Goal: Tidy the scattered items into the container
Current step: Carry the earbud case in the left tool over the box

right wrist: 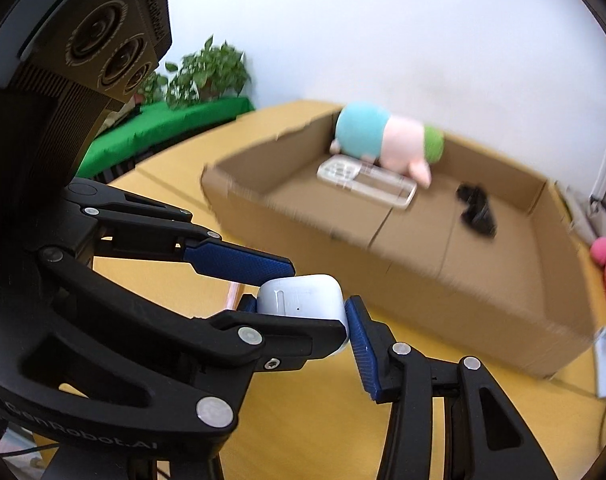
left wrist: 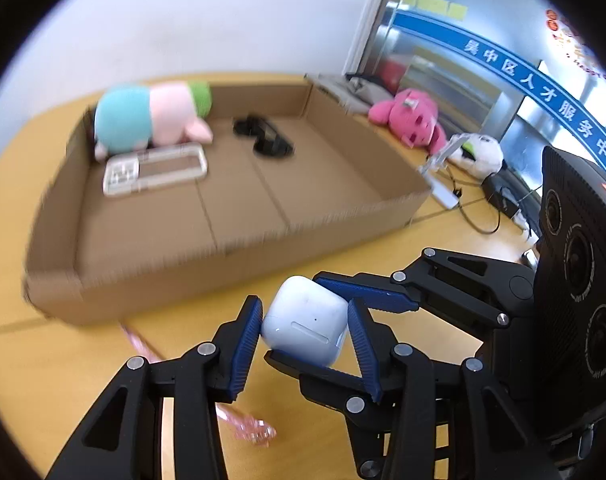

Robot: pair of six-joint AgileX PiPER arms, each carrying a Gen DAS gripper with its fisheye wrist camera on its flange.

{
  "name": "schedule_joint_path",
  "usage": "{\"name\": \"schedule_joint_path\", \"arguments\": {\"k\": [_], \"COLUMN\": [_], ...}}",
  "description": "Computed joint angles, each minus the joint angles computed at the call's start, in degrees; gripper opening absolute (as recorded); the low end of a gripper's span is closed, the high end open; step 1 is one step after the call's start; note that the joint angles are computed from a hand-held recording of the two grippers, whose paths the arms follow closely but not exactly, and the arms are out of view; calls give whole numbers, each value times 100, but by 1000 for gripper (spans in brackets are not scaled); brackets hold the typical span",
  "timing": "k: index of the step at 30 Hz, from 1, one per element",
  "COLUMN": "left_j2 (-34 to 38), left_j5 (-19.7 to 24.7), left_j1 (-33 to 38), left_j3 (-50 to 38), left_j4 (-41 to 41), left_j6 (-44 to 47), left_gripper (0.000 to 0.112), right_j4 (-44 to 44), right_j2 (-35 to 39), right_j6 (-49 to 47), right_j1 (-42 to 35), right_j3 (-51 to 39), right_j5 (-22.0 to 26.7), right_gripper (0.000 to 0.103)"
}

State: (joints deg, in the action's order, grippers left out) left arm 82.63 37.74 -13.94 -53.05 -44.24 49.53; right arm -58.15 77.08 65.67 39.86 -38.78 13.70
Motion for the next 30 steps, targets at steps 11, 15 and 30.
{"name": "schedule_joint_path", "arguments": {"k": [11,15,30], "left_j2": [549,973,2972], "left_j5": [788,1169,2298], "left_j1": [70,288,1291], "left_j3": [-1937,-2710,-5081], "left_j4": [654,830,841], "left_j6": [-602,-816,-1110], "left_gripper": [43,43,32], "right_j4": [2531,3697,6811], "right_j2": [83,524,3036], "right_j6": [-3278,-4578,-7559], "right_j1": [-684,-906,-1448], "right_j3": [-1439,-2181,-5306], "right_j5": [426,542,1894], "right_gripper": [49,49,48]}}
